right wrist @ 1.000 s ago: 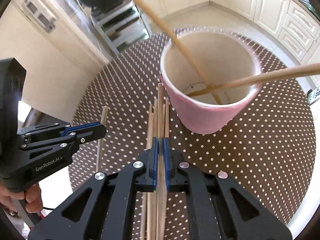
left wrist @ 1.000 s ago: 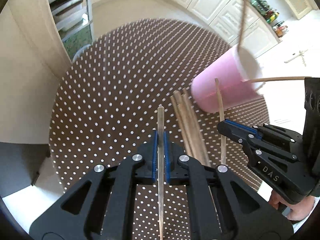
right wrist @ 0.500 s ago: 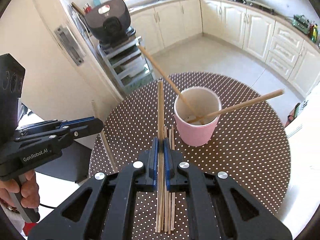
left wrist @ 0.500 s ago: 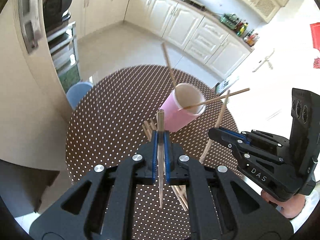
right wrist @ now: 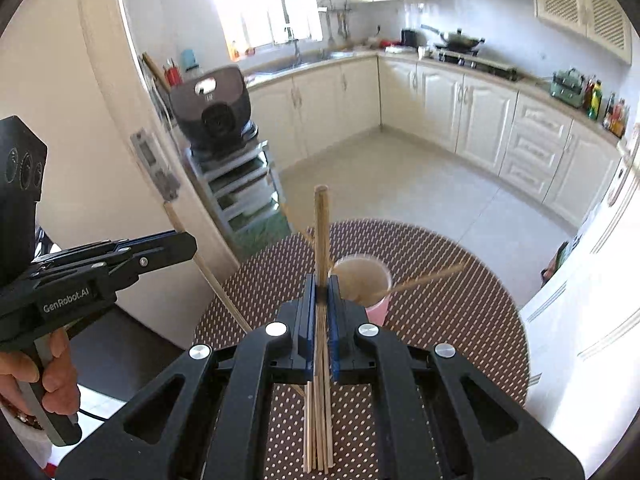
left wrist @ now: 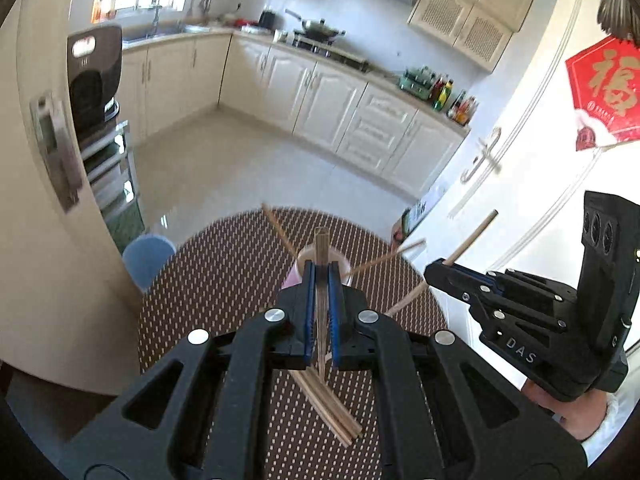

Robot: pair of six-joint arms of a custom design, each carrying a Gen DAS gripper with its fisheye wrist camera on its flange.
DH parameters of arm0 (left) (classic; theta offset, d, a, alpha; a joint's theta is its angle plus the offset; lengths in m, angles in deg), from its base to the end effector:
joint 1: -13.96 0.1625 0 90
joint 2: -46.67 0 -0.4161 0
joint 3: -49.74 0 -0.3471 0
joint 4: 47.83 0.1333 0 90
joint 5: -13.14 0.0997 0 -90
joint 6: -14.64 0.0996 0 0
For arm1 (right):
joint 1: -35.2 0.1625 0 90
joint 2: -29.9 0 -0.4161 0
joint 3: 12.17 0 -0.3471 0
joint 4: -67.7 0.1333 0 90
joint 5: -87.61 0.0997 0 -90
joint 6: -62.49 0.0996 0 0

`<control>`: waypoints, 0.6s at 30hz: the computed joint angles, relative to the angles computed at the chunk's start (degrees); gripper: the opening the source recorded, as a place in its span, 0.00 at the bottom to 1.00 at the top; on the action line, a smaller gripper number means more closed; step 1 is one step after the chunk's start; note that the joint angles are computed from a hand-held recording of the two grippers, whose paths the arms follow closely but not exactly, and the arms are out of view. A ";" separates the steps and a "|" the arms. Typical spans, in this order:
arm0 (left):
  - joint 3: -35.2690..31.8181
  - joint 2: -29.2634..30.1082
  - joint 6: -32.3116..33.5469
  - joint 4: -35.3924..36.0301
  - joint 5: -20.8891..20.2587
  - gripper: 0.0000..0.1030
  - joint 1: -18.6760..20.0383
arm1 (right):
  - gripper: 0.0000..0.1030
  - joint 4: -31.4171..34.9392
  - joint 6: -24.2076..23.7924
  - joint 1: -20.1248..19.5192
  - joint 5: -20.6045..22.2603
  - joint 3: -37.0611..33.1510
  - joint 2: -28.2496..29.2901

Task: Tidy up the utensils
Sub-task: 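Lift both chopsticks over the pink cup and open both tools to release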

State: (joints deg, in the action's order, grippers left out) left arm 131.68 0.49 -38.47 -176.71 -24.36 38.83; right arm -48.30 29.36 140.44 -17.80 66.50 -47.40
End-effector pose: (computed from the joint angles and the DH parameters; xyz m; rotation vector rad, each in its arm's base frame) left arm -0.5210 -0.4755 0.2048 0.2282 2.4879 -1.0922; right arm 0.2527 -0.5210 0.5144 1.0574 -2.5536 0.5377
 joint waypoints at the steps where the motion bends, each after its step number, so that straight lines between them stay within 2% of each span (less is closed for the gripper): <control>1: -0.83 0.31 0.79 -0.37 0.79 0.06 -0.04 | 0.04 -0.47 -0.31 0.18 0.07 -0.56 0.13; 16: -13.93 8.36 10.72 -4.72 8.82 0.06 2.50 | 0.04 -5.53 -2.91 -0.35 2.09 -10.14 6.83; 18: -14.71 9.25 11.18 -5.16 8.52 0.06 3.26 | 0.04 -5.28 -3.36 -0.71 1.95 -11.14 8.01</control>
